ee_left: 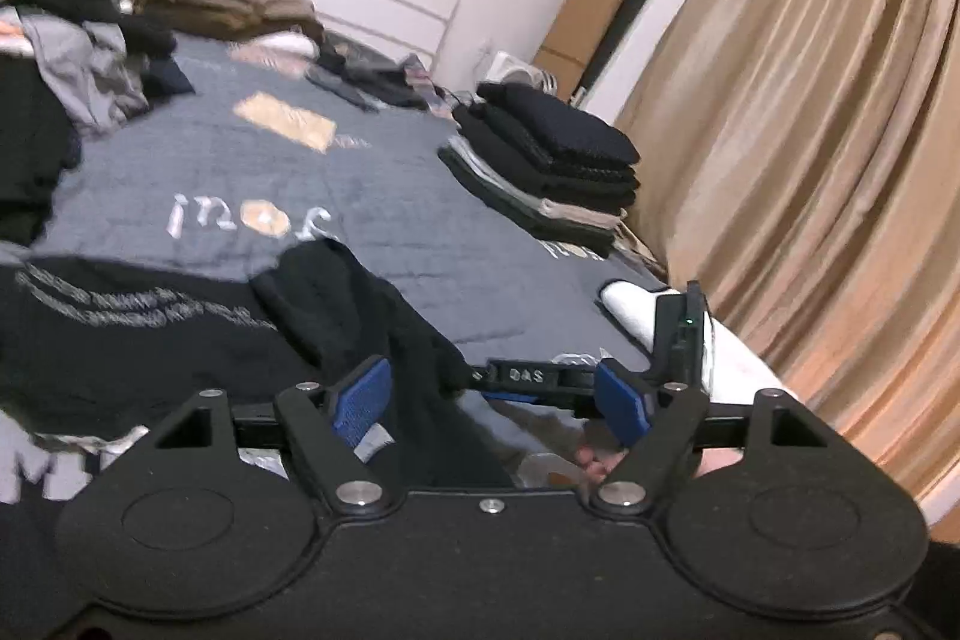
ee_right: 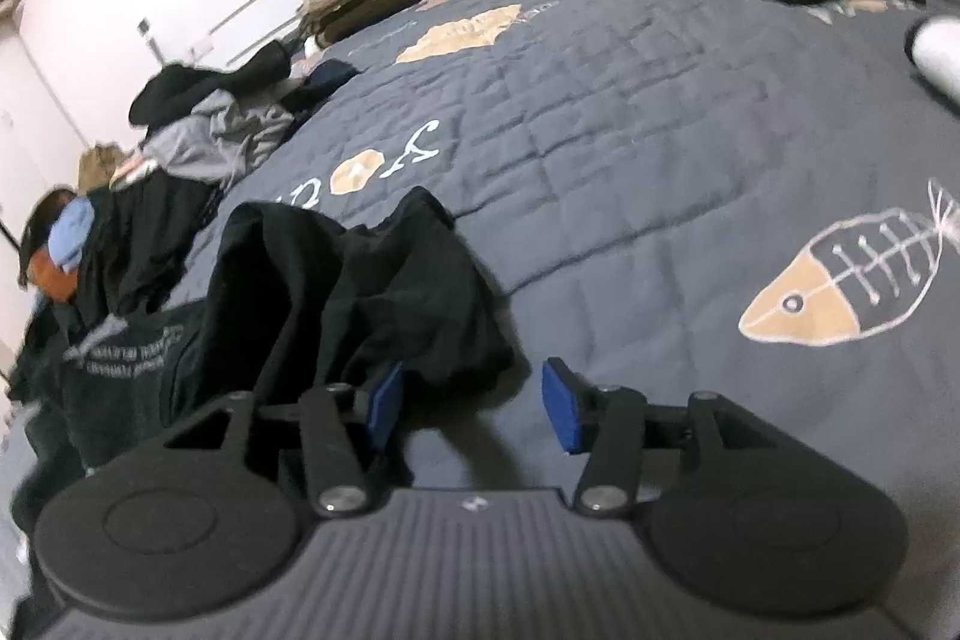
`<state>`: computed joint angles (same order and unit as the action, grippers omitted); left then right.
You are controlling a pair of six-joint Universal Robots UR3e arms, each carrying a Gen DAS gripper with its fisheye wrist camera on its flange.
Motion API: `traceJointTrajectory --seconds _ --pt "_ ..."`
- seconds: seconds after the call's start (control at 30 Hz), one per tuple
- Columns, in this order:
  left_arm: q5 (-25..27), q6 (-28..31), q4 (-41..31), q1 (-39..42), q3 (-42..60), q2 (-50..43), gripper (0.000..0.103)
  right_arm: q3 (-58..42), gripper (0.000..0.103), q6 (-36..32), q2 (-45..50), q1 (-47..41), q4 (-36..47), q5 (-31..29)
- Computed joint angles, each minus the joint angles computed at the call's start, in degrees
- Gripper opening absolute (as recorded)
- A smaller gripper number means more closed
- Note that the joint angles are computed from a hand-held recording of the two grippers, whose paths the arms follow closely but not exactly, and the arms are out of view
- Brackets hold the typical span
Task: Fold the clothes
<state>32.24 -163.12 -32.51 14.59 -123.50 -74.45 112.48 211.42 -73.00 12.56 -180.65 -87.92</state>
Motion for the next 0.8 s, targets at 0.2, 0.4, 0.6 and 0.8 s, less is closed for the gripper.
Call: traceJointTrajectory --seconds 0.2,0.4,0.6,0.8 --pt "1.48 -0.21 1.52 -0.76 -0.08 -2.52 0.074 4.08 0.056 9.00 2.51 -3.76 -9.76 7.06" --pt "1.98 -3.27 2.79 1.12 -0.19 -2.68 0.074 3.65 0.056 14.36 6.64 -3.55 -15.69 7.14" --pt "2.98 -6.26 4.86 1.96 0.17 -3.69 0.074 2.43 0.024 14.10 7.37 -2.74 -17.85 7.62" --pt "2.84 -8.03 6.38 3.04 0.85 -4.75 0.074 -6.98 0.022 -4.16 4.08 6.38 -9.69 -4.31"
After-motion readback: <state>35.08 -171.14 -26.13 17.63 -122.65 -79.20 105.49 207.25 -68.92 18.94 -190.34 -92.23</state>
